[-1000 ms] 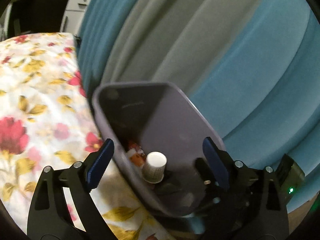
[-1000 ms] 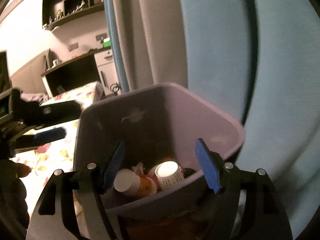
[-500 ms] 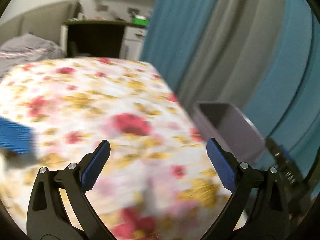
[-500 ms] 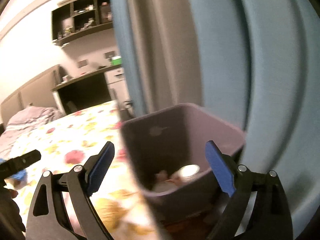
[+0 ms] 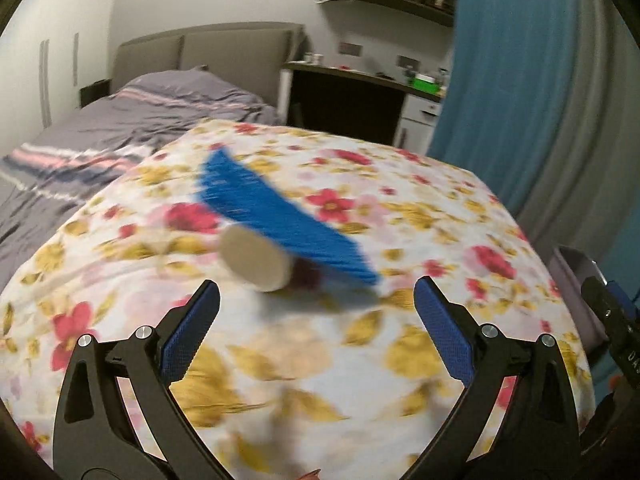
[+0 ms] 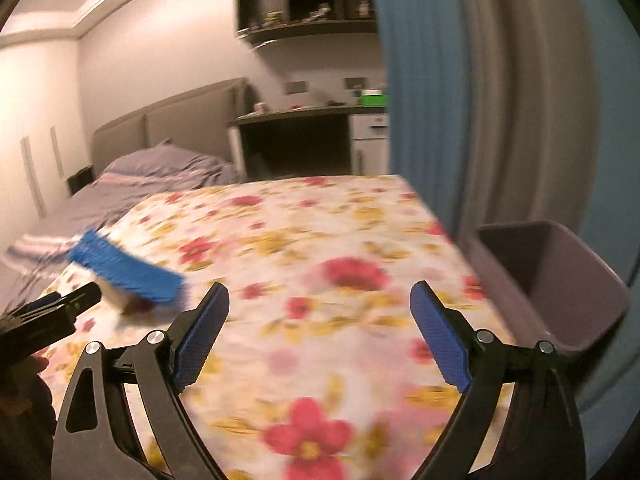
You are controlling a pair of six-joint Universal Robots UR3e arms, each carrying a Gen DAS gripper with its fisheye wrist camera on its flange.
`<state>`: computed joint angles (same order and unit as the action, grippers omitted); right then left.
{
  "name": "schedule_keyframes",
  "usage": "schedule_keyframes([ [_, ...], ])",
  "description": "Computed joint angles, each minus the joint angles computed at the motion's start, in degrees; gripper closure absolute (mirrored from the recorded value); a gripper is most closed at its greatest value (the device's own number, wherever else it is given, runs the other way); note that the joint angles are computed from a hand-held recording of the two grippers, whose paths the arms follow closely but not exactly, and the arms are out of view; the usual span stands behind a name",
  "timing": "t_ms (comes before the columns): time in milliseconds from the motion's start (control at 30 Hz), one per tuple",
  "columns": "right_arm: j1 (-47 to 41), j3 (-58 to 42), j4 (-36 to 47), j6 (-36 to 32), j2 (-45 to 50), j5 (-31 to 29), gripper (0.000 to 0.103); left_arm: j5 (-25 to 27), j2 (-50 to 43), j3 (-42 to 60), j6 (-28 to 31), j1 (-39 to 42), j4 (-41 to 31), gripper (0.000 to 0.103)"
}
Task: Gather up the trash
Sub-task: 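Move both tools back to the blue mesh sleeve and white cup on the bed, then grasp the blue mesh sleeve with the right tool while the left tool grasps the white cup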
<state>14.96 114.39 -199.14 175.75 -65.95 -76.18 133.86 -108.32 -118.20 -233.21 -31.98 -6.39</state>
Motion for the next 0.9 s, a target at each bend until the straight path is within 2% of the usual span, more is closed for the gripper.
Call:
schedule_keyframes([
  [100,5.8,-5.0,2.3,0.0,3.5,-2.7,0.014,1.0,3.1,-5.2,-1.8,0.8,0.9,0.007],
  [233,12.2,-12.9,6.9,-0.2,8.6,-5.7,0.014,2.0,5.8,-11.3,-1.5,2.2,5.0,0.007],
  [433,18.0,-21.3,10.7,-0.6,14.2,-8.2,0.015,1.4,10.0,-19.4,-2.3,5.5,9.2,0.007],
  [767,23.1,-38.3,22.0,-4.0,24.4,-13.3,0.026,-2.5,11.7,-26.3,2.0,10.9,17.6,0.007],
  [900,24.8,-45.2,27.3,-6.0,28.0,-15.2,0.036,-6.4,11.5,-28.3,5.6,14.3,21.9,0.007],
])
